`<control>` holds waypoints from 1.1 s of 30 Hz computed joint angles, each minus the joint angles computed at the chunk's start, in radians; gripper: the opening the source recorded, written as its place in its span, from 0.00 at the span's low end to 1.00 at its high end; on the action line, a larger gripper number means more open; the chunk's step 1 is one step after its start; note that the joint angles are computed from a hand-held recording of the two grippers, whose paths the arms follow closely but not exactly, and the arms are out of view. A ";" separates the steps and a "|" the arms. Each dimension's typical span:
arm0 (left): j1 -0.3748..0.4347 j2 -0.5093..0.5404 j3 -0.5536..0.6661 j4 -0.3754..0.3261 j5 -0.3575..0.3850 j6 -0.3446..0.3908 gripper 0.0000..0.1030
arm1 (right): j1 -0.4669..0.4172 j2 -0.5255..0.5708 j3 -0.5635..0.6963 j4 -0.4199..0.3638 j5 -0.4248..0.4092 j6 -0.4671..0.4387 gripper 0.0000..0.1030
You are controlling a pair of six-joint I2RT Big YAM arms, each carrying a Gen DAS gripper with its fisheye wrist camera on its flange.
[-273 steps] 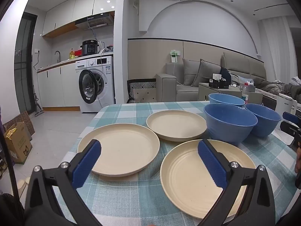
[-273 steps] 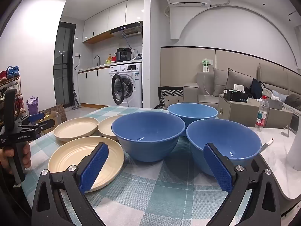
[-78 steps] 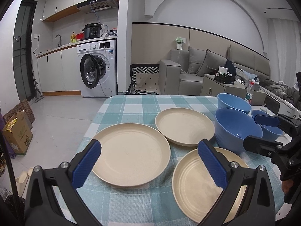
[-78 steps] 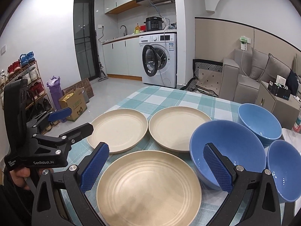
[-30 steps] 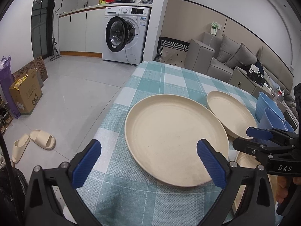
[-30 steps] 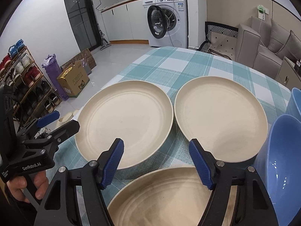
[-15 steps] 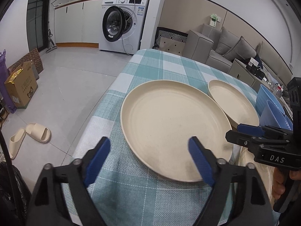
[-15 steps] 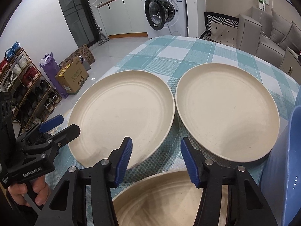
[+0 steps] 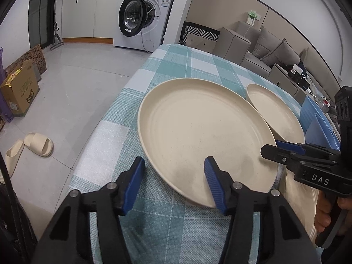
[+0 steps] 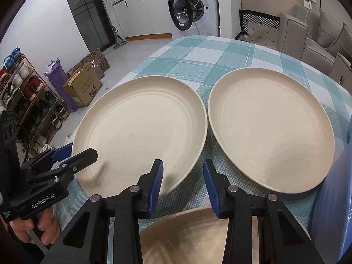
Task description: Organize plates and bowls
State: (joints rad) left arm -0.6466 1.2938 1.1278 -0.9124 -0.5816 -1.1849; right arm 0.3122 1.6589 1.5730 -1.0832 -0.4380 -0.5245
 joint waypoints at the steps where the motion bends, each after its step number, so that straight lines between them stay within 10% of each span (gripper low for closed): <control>1: 0.000 0.000 -0.001 0.002 0.002 0.000 0.53 | 0.002 0.000 -0.001 -0.002 0.002 -0.001 0.34; 33: 0.005 -0.013 -0.025 0.046 0.001 -0.005 0.45 | 0.007 0.032 0.021 -0.013 -0.014 0.034 0.24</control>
